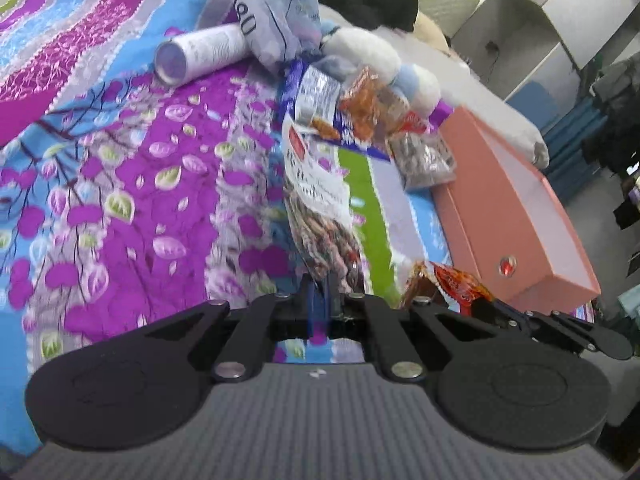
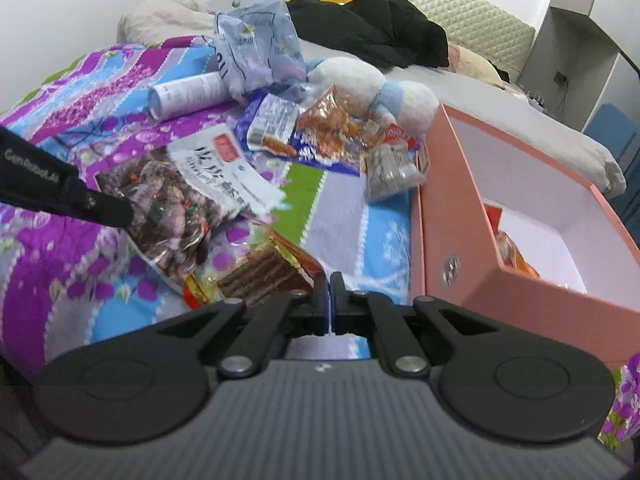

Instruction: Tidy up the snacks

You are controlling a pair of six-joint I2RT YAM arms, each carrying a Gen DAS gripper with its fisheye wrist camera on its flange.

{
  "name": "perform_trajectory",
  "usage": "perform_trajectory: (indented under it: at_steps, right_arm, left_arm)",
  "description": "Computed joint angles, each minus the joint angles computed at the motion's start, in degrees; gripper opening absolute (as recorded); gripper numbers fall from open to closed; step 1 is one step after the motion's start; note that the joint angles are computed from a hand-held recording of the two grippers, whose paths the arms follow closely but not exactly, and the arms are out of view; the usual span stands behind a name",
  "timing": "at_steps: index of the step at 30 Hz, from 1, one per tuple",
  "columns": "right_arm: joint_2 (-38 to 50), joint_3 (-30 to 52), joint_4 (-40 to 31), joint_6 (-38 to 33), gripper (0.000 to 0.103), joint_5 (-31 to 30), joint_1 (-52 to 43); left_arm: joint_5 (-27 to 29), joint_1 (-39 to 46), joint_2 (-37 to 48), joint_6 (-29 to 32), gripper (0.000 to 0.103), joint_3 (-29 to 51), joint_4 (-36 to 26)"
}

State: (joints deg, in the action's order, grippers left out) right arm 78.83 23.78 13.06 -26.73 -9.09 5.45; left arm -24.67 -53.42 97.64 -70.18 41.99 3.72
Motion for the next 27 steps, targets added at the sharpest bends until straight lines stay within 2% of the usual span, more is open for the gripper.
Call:
perform_trajectory:
  at_steps: [13, 14, 15, 16, 17, 18, 19, 22, 27]
  right_arm:
    - [3.0, -0.8, 0.2, 2.0, 0.008, -4.8, -4.9]
    - [3.2, -0.7, 0.0, 2.6, 0.010, -5.1, -5.0]
    - [3.3, -0.6, -0.1, 3.2, 0.013, -5.4, -5.1]
    - [3.6, -0.3, -0.6, 3.8, 0.018, -6.0, -5.3]
    - [3.7, -0.1, -1.0, 4.5, 0.023, -7.0, -5.6]
    - [3.7, -0.1, -1.0, 5.3, 0.036, -7.7, -5.9]
    - [3.7, -0.2, -0.8, 5.9, 0.052, -8.4, -6.1]
    - [3.5, -0.9, 0.3, 8.0, 0.081, -11.9, -7.6]
    - [6.2, -0.8, 1.6, 12.5, 0.083, -16.1, -9.1]
  left_arm:
    - [3.3, -1.5, -0.4, -3.3, 0.008, 2.6, -7.1]
    - [4.0, -1.1, -0.5, -3.2, 0.016, 2.8, -7.8]
    - [4.5, -0.9, -0.6, -3.2, 0.032, 2.9, -8.2]
    - [4.4, -0.8, -1.0, -3.3, 0.043, 3.0, -8.9]
    - [3.6, -1.0, -1.3, -3.7, 0.062, 3.2, -10.0]
    - [2.3, -1.4, -1.5, -4.2, 0.072, 3.6, -11.5]
    - [1.3, -1.7, -1.7, -4.5, 0.074, 4.0, -12.8]
    - [1.2, -1.1, -3.0, -3.6, 0.085, 3.3, -12.9]
    - [0.8, 0.2, -3.5, -1.8, 0.095, 3.4, -12.8]
